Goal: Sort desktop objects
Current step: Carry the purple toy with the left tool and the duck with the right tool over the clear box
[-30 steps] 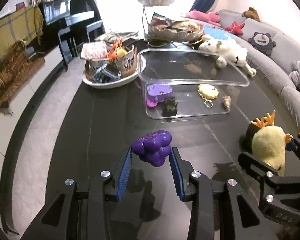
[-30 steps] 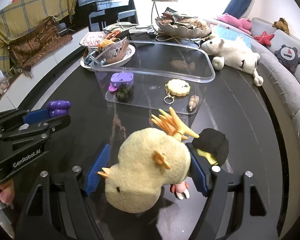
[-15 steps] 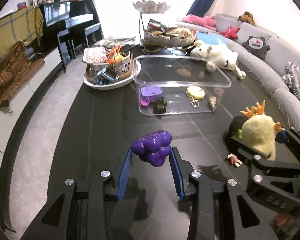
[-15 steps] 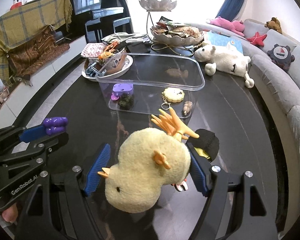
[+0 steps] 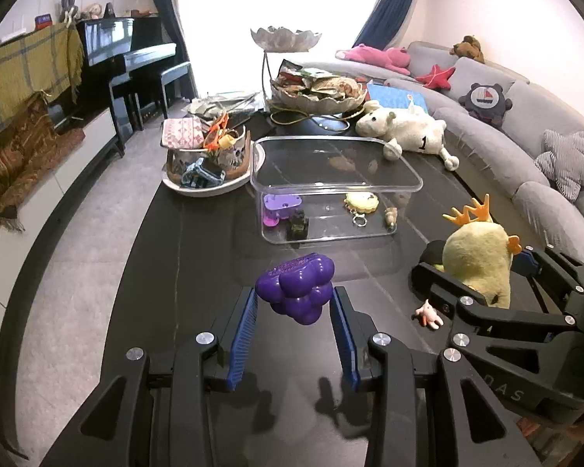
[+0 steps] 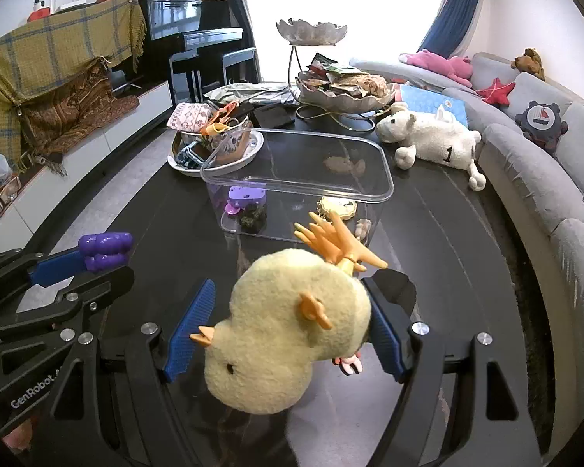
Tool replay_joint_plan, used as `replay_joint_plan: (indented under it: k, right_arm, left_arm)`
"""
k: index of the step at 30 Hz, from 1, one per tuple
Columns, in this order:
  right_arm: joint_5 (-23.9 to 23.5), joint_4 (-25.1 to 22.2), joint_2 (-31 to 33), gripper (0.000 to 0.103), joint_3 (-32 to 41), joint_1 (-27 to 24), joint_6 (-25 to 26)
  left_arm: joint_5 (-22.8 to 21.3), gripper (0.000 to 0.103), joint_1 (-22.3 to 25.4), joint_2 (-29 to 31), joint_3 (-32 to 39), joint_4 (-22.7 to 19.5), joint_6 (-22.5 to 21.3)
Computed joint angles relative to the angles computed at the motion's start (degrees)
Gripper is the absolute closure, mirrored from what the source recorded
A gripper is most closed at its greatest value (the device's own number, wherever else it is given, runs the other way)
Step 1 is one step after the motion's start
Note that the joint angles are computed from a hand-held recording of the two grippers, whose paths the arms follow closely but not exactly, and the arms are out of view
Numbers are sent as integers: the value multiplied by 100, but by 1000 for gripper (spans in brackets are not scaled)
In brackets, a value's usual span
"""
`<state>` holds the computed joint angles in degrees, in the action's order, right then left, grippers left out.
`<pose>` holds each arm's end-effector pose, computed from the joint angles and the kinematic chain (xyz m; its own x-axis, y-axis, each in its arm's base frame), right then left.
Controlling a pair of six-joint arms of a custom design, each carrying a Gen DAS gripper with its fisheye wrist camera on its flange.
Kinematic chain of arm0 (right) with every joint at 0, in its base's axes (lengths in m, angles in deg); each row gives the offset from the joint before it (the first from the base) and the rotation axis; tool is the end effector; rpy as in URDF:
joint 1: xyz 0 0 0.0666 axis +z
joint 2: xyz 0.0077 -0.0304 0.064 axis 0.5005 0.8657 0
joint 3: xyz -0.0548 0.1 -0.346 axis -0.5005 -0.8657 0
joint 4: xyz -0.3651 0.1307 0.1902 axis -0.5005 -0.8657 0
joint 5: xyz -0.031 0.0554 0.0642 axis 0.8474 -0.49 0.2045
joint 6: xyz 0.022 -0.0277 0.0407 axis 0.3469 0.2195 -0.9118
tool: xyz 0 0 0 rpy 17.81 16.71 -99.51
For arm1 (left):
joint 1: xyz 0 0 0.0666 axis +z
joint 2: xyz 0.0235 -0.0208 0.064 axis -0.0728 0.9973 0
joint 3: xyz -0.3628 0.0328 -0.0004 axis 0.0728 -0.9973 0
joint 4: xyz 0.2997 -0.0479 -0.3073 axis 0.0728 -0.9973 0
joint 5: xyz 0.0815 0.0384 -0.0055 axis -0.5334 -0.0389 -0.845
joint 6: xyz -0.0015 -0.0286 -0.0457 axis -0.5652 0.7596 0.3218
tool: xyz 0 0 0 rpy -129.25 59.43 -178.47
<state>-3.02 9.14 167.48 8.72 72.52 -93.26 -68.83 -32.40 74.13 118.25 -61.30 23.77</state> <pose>0.4051 0.3552 0.3704 -0.6744 -0.2003 -0.7107 -0.2823 0.9593 -0.0025 0.3738 -0.1903 0.3789 -0.7331 -0.0073 -0.6801 0.0322 0.9984 -0.0454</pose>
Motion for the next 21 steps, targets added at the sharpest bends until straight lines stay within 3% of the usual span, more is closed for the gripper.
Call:
replay_joint_plan:
  k: [21]
  right_arm:
    - [57, 74, 248, 30, 443, -314, 179]
  left_arm:
    - [84, 68, 140, 624, 695, 223, -441]
